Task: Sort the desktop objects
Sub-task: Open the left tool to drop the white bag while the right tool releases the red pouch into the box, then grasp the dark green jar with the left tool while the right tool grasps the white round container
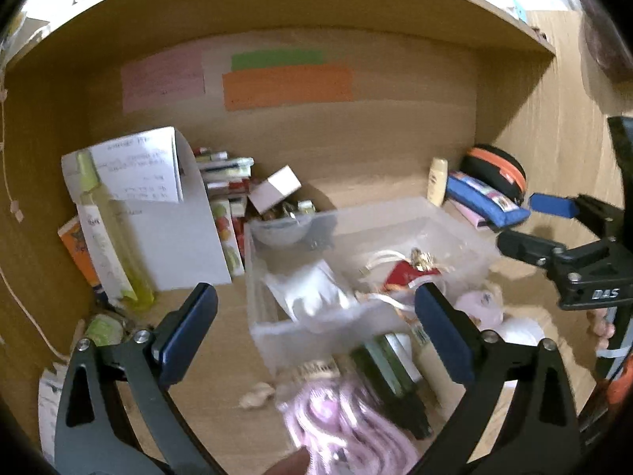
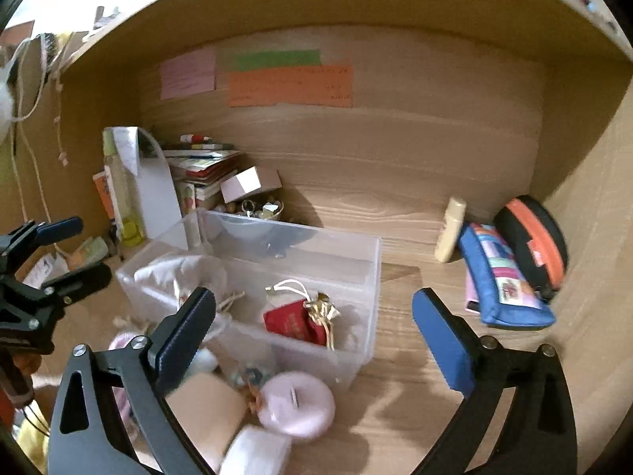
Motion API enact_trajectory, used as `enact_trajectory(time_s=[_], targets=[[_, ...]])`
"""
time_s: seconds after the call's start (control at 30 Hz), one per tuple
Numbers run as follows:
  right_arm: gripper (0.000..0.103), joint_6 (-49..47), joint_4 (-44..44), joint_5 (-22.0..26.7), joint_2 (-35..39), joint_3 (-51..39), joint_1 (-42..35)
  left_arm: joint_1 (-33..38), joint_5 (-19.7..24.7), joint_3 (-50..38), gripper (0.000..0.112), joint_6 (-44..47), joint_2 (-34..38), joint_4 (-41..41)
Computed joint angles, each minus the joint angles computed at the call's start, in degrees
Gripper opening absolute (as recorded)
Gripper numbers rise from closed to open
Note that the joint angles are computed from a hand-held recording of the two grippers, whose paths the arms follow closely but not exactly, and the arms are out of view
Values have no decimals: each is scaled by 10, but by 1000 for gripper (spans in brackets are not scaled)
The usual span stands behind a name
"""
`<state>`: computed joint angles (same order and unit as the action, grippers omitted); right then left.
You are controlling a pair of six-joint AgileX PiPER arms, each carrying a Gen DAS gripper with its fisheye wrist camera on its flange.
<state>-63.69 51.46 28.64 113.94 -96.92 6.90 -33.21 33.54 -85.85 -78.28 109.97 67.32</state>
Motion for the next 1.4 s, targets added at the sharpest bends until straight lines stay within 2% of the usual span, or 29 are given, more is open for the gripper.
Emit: enact_trajectory(time_s=[0.07, 0.23, 0.4, 0.53, 0.63, 0.73, 0.97, 1.0, 1.03, 1.07, 1.1, 1.17, 1.23, 1.27, 1.4], targets=[[99, -34, 31, -10, -21, 39, -9, -7, 5, 1, 101, 3, 5, -15], [99, -55, 48, 5, -46, 97, -34, -7, -12, 11, 101, -1, 10, -60], [99, -87, 70, 13, -61, 145, -50, -25, -14, 28, 101, -66, 10, -6], [99, -114, 93, 24, -73, 182, -58, -37, 10, -2, 101, -24, 30, -43], [99, -139, 106, 30, -81, 207, -61, -28, -12, -20, 101, 43, 42, -116], [99, -161, 111, 28, -89, 230, -58, -26, -23, -23, 101, 30, 51, -114], [99, -164, 106, 14, -82, 236, -49, -25, 0, -68, 101, 87, 73, -154], [99, -168, 110, 9, -80, 236, -47, -24, 3, -73, 99, 92, 76, -156], [99, -164, 107, 6, -78, 234, -45, -22, -2, -75, 90, 105, 76, -164], [98, -162, 106, 6, -76, 232, -44, -18, -2, -83, 74, 128, 80, -182], [98, -161, 106, 9, -72, 229, -44, -14, 3, -97, 69, 160, 88, -208], [97, -153, 99, 12, -66, 222, -42, -5, 8, -116, 66, 201, 100, -255], [90, -148, 93, 12, -62, 217, -39, 4, 7, -126, 62, 230, 110, -295], [84, -143, 88, 12, -60, 215, -38, 7, 6, -127, 61, 234, 113, -306], [78, -115, 72, 35, -45, 192, -41, 14, -3, -127, 52, 253, 121, -342]])
